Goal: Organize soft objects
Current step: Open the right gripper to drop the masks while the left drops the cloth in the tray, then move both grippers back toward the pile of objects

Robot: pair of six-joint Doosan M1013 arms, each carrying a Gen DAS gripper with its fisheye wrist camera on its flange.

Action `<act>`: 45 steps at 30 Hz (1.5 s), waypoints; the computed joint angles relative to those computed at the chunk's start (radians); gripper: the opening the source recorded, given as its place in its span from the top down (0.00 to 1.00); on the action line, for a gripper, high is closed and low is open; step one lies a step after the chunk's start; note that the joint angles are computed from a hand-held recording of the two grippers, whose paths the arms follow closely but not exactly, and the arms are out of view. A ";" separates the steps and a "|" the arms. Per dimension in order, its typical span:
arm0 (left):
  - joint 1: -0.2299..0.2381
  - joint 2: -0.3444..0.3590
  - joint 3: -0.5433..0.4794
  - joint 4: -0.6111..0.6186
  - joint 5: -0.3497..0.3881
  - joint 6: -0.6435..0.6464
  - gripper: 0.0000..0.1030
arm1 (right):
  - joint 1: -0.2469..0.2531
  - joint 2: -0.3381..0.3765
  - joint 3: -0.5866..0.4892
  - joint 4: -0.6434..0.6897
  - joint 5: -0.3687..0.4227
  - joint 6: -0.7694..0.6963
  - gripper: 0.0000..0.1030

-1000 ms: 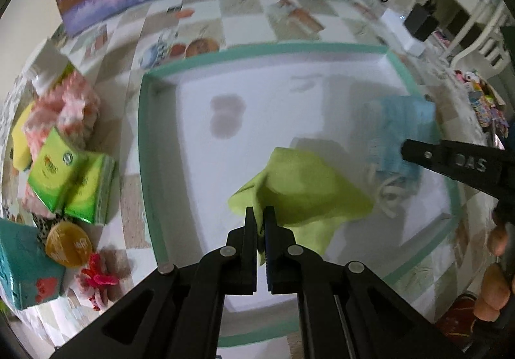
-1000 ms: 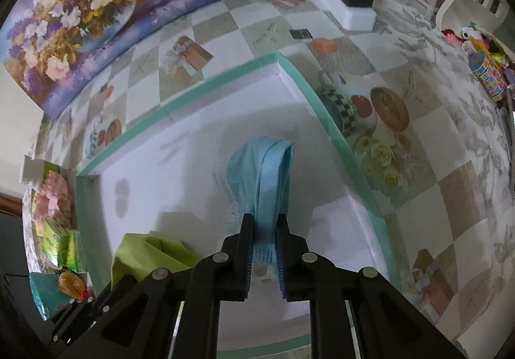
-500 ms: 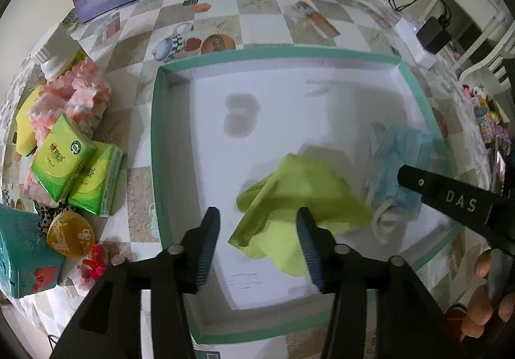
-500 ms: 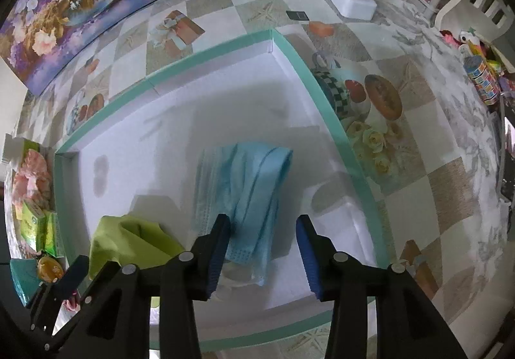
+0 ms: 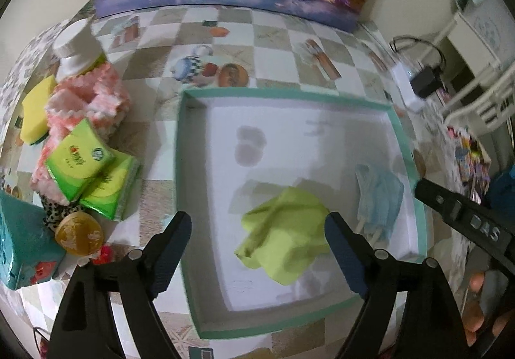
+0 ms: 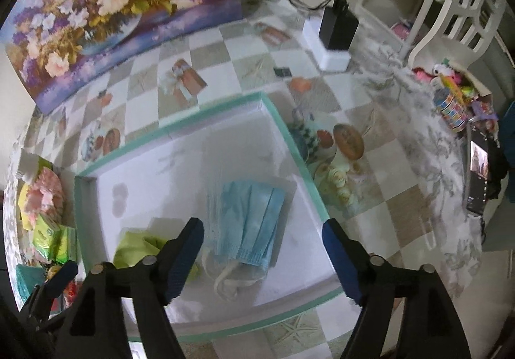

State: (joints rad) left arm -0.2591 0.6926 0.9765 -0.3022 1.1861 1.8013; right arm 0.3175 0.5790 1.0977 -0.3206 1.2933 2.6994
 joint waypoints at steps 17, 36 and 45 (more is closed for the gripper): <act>0.127 -0.028 -0.006 -0.209 -0.242 -0.100 0.00 | 0.040 -0.021 -0.006 -0.091 -0.109 0.005 0.00; 0.192 -0.021 -0.045 0.095 -0.264 -0.309 0.00 | 0.089 0.111 -0.185 0.132 -0.184 -0.300 0.00; 0.171 0.051 -0.140 0.184 -0.047 -0.221 0.00 | 0.124 0.222 -0.320 0.272 -0.092 -0.485 0.00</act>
State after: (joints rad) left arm -0.0882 0.7439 0.8366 -0.1180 1.1391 1.5804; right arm 0.4413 0.8006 0.7774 -0.0487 1.2012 2.2147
